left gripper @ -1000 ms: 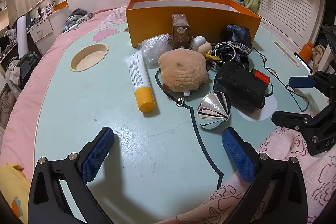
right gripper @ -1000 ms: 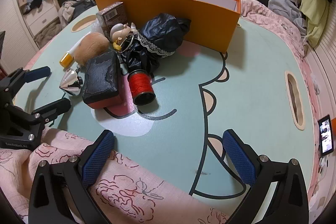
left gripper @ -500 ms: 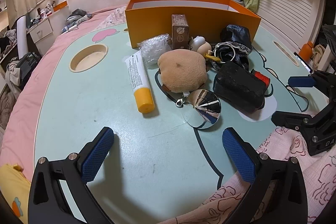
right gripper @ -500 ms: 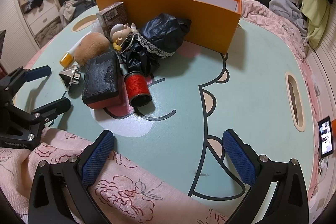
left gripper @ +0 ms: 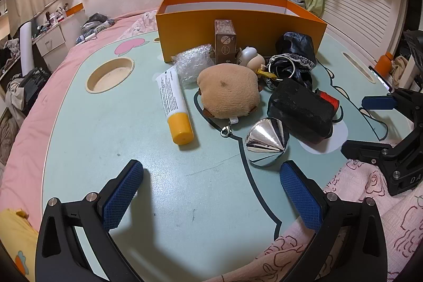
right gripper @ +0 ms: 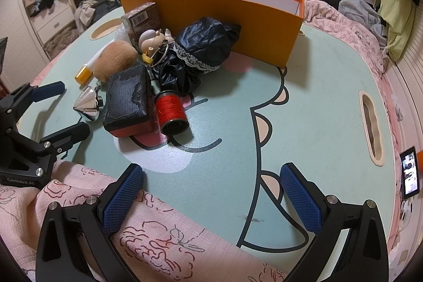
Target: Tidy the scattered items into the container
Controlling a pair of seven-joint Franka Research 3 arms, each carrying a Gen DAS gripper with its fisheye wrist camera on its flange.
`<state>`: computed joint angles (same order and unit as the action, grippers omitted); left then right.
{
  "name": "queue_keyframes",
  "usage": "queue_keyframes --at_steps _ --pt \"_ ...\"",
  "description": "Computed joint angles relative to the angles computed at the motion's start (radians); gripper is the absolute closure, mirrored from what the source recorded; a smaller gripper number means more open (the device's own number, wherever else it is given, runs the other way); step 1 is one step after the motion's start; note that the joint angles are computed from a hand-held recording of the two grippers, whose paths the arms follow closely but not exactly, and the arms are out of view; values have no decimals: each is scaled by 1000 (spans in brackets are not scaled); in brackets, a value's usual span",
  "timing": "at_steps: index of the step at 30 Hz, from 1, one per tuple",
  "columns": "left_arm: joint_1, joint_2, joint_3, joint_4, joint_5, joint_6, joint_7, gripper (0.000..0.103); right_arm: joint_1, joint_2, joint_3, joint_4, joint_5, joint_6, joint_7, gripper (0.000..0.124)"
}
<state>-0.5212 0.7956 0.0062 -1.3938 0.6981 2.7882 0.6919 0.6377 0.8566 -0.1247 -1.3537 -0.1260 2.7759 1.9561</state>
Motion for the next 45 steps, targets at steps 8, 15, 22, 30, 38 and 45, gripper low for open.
queue_keyframes --at_steps 8,15,22,30,38,45 --pt "0 -1 0 -1 -2 -4 1 0 0 0 0 1 1 -2 -2 21" --pt "-3 -9 10 -18 8 23 -21 0 0 0 0 1 1 -2 -1 21" --pt "-7 -21 27 -43 28 72 -48 5 -1 1 1 2 2 -3 -4 21" --pt "-62 -54 135 -97 124 220 -107 11 -2 2 2 4 3 -4 -5 21" --pt "-14 -54 80 -106 91 287 7 31 -7 1 7 -4 7 8 -17 21" --pt "-27 -37 102 -109 30 350 34 31 2 0 -2 -10 8 15 -11 21"
